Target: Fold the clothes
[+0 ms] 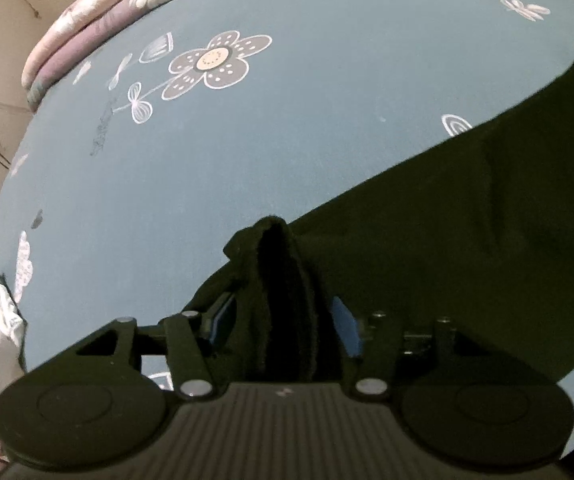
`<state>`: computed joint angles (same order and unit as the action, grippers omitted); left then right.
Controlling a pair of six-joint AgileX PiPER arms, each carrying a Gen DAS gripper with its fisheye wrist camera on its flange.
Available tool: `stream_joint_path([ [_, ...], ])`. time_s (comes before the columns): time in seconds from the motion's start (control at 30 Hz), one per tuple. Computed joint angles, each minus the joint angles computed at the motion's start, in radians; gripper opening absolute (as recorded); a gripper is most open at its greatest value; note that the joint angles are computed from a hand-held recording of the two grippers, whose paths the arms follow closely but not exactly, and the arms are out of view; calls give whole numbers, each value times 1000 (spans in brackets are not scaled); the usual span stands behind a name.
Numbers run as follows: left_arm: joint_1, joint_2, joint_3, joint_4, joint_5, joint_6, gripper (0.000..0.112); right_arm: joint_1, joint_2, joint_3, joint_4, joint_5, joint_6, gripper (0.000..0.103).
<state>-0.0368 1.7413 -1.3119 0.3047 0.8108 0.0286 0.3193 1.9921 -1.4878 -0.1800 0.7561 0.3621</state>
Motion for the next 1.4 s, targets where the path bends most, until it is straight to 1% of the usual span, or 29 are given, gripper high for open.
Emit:
stream_joint_path([
  [0.03,11,8,-10,-20,2,15,13,-2,-2,3,2,-3,-3,103],
  [0.07,18,14,-19,-30,9,14,8,-3,-4,6,3,-5,-5,103],
  [0.3,25,-92,9,41,30,-59,8,-12,-14,19,4,-19,-9,103],
  [0.43,44,-136,-25,53,55,-46,8,-9,-15,13,-6,-31,1,103],
  [0.53,62,-157,-47,26,61,-23,8,-7,-13,8,-9,-26,0,103],
  [0.6,87,-152,-66,-26,67,10,9,-6,-12,5,-11,-23,0,103],
  [0.67,124,-129,-85,-107,97,74,9,-4,-11,2,-13,-20,0,103],
  [0.73,175,-84,-92,-192,130,137,10,-3,-11,-2,-15,-17,0,103],
  [0.8,240,-23,-104,-262,164,157,10,-2,-10,-5,-16,-14,-1,103],
  [0.83,280,2,-114,-316,181,180,9,-1,-9,-6,-17,-12,-1,103],
  [0.9,388,39,-135,-503,221,283,12,-1,-8,-9,-18,-7,-1,103],
  [0.93,432,56,-146,-566,239,310,12,-2,-7,-9,-19,-3,0,103],
  [0.97,464,70,-157,-596,247,314,12,-3,-6,-11,-19,1,0,103],
  [1.07,520,101,-190,-617,266,300,12,-4,6,-32,-15,14,5,103],
  [1.23,557,133,-192,-662,281,324,14,1,9,-40,-16,21,5,103],
  [1.33,562,171,-216,-660,282,307,19,1,9,-36,-15,19,4,103],
  [1.4,566,155,-201,-674,268,321,29,2,-5,-21,-9,4,-15,103],
])
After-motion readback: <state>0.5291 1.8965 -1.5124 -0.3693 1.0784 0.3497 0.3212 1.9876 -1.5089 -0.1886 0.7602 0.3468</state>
